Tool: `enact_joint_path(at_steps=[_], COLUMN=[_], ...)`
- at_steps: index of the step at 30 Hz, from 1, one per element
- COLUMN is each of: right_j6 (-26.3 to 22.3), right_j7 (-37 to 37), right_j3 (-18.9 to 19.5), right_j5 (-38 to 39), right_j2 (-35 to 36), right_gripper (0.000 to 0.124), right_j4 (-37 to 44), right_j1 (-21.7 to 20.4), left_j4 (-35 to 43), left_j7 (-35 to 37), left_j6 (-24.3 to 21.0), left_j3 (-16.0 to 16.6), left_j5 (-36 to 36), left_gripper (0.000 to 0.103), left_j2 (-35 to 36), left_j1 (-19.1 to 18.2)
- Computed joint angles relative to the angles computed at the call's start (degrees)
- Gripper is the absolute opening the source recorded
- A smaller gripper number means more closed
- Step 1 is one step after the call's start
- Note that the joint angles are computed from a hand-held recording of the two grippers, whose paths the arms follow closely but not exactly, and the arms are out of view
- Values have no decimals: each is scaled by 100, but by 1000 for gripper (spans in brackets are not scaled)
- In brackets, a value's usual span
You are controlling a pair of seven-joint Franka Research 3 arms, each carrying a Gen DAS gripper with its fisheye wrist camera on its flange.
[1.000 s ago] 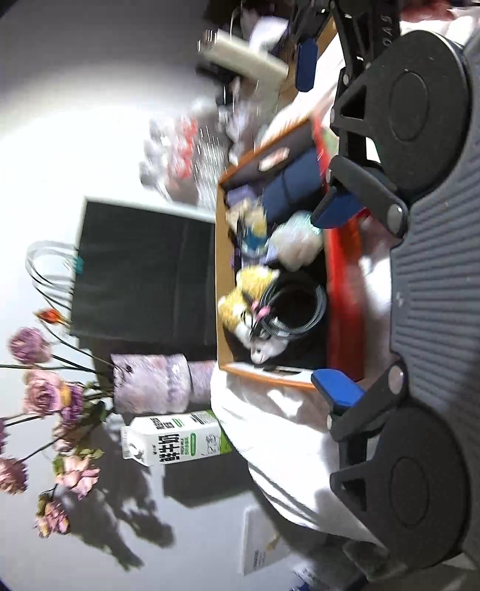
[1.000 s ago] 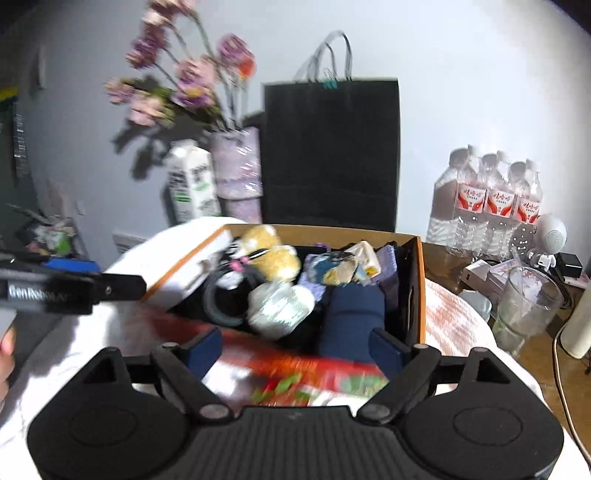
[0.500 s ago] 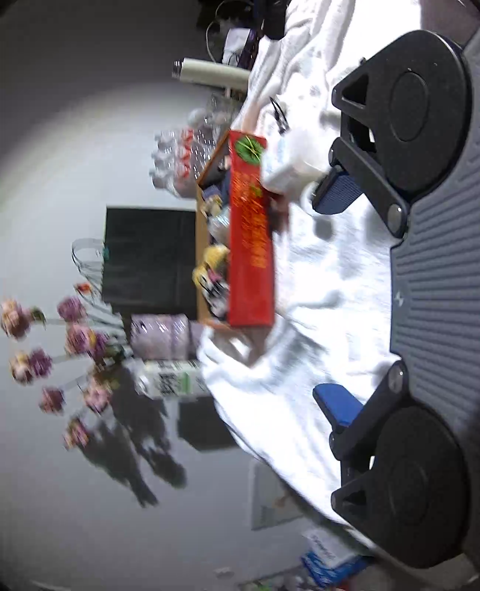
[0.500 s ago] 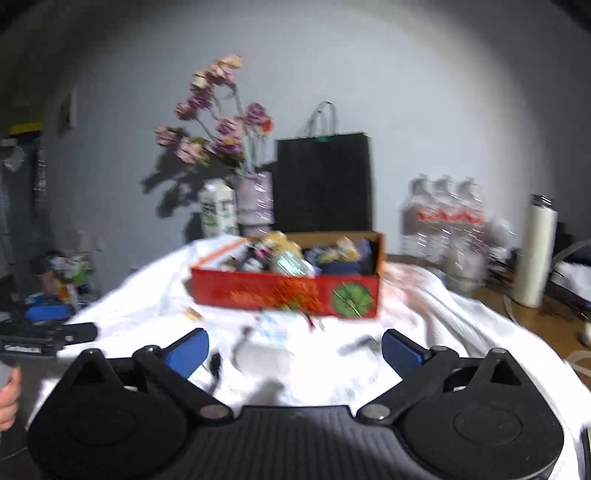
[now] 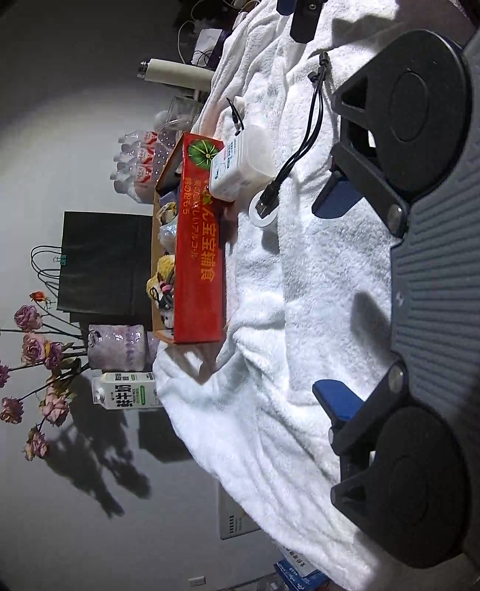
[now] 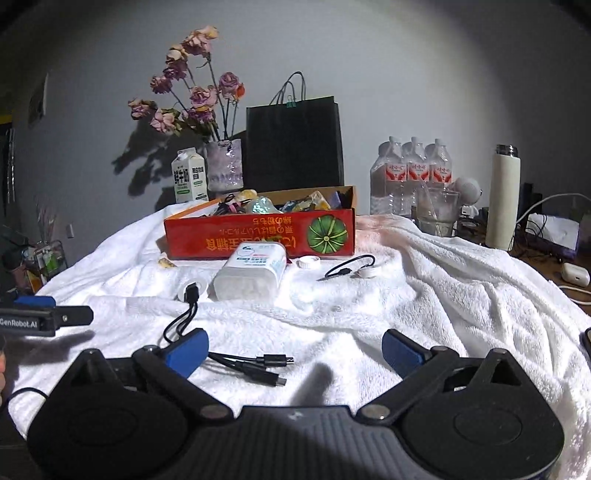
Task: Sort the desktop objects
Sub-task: 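Grasp the small gold packet on the towel with the left tool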
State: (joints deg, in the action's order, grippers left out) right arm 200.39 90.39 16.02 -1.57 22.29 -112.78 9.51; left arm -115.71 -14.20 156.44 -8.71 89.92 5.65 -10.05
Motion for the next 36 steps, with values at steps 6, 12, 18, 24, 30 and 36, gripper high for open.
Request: enact_joint_path(at_steps=[6,12,18,24,30,36], right_j6=[1,-120,-850,-2827,-3900,-3759], right_j7=[-91,-237,-355,-545,-165,-358], right_j3=[-226,-161,338,1795,840,471], right_j5=[350,277,50,784,977,1316], right_j2=[42,127,836,2582,3504,3474], right_gripper=[100,95,74,48,18,5], right_j4=[41,254,1603,4177,6196,6158], right_j1=[244,186,-301,-1024,-26,198], left_j4=[28,281,1376,2985,4679,4592], left_j7=[20,154,1146,4164,5803,6251], left_j6=[61,370,833,561,-408,-410], left_j3=[5,89,275,18,-160,75], left_j5=[-54,-81,-539,-3307,-4633,-5192], left_gripper=[90,84,82,71,47,50], left_j2=[17,110,843,2303,3431,3436], left_j1=[7,79,270,628,610,432])
